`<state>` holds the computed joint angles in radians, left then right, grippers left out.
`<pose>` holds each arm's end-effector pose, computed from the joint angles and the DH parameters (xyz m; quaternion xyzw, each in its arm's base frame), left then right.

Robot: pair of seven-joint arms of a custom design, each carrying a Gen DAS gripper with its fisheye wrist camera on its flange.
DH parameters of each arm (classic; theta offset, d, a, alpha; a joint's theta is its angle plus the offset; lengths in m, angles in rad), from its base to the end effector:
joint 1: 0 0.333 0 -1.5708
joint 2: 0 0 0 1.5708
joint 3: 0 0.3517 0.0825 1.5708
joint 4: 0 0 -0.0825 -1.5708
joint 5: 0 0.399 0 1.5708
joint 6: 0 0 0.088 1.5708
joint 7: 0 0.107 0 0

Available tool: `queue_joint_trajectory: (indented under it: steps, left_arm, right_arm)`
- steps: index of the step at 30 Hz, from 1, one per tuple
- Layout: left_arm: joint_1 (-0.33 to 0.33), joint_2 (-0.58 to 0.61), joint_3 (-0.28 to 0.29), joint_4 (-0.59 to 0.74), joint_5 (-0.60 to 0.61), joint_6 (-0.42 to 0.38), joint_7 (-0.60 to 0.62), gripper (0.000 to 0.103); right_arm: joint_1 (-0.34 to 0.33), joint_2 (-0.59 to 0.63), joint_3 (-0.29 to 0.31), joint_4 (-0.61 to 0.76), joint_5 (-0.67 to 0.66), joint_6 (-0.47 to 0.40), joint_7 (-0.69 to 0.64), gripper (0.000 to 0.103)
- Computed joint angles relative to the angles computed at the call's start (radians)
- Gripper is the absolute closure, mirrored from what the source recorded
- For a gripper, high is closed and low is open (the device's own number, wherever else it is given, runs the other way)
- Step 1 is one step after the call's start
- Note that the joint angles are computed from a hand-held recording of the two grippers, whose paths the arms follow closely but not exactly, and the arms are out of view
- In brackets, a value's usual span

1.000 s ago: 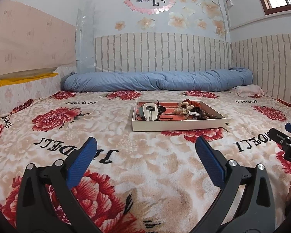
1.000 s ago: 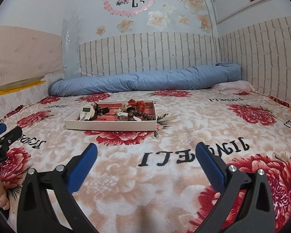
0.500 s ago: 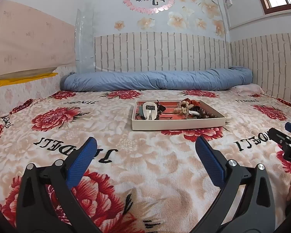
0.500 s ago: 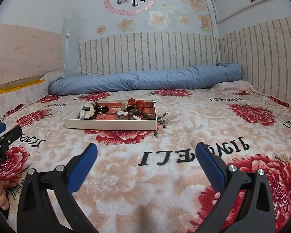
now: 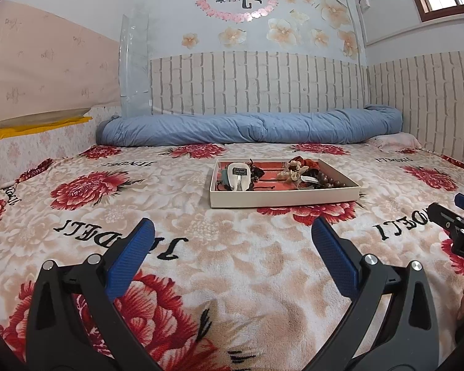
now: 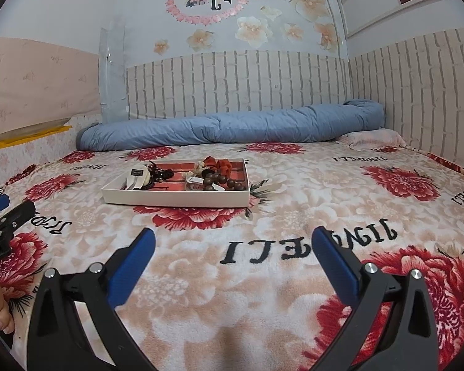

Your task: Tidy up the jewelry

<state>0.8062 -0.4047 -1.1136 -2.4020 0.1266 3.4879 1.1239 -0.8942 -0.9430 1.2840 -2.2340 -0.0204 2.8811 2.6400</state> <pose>0.4663 -0.2330 0.5514 -0.4953 0.6329 -0.4547 0.3838 0.4257 0.3626 0.5469 -0.4766 0.6604 -0.4409 0.3773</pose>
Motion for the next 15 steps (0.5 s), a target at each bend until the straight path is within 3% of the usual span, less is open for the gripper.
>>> queue_joint_trajectory:
  steps: [15]
  left_arm:
    - [0.022,-0.012,-0.018,-0.004,-0.001,0.009,0.013,0.005]
  right_arm:
    - [0.001,0.002,0.000,0.001,-0.003,-0.002,0.001,0.004]
